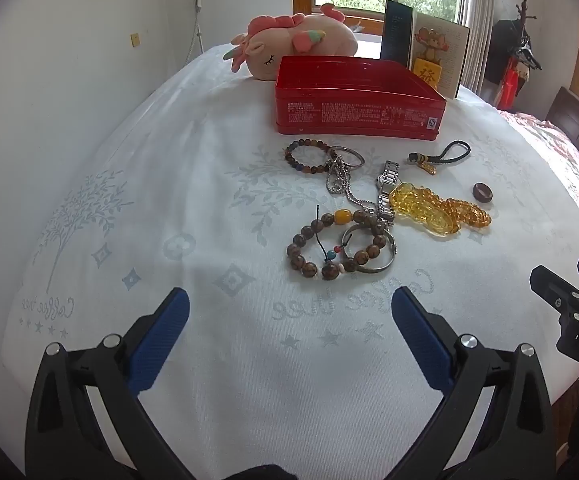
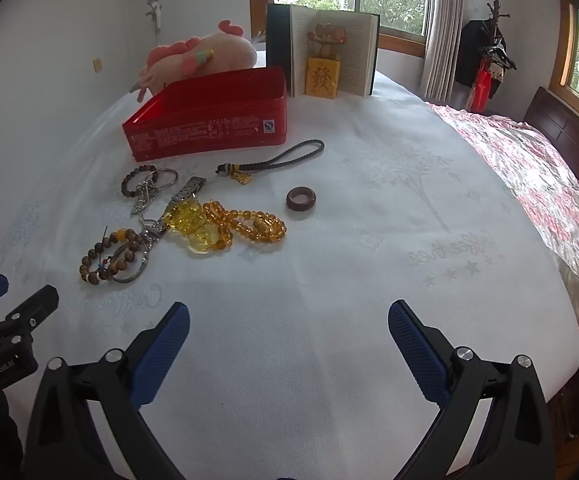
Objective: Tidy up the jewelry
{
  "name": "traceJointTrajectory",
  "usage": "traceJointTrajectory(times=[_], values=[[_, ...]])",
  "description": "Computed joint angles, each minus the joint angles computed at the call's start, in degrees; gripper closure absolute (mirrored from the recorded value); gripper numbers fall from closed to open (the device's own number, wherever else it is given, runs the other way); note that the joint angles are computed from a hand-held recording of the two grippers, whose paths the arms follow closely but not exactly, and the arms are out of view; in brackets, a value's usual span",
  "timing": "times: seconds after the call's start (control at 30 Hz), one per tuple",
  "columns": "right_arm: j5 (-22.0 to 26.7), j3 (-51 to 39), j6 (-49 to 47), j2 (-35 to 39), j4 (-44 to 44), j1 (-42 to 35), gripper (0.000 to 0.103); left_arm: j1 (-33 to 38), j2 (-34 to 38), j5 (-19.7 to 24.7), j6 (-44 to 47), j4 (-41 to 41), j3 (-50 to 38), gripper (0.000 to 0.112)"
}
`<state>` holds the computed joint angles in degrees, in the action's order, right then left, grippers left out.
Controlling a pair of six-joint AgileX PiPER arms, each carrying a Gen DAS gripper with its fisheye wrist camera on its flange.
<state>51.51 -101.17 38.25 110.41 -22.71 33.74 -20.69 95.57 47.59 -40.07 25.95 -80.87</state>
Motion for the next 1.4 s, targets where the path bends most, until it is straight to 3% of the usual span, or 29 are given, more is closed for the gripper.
traceJointTrajectory(times=[1.17,1.4], values=[[0.72,-1.45,-0.31,0.88,0.30,0.11,0.004,0.02,0.05,0.04,0.29,-0.15,-0.08,0.012],[-0.25,-0.74,-1.13,0.75,1.44,-0.56,0.004,3.01,-0.70,-2.64,4.93,-3.99,0.84,0.012]])
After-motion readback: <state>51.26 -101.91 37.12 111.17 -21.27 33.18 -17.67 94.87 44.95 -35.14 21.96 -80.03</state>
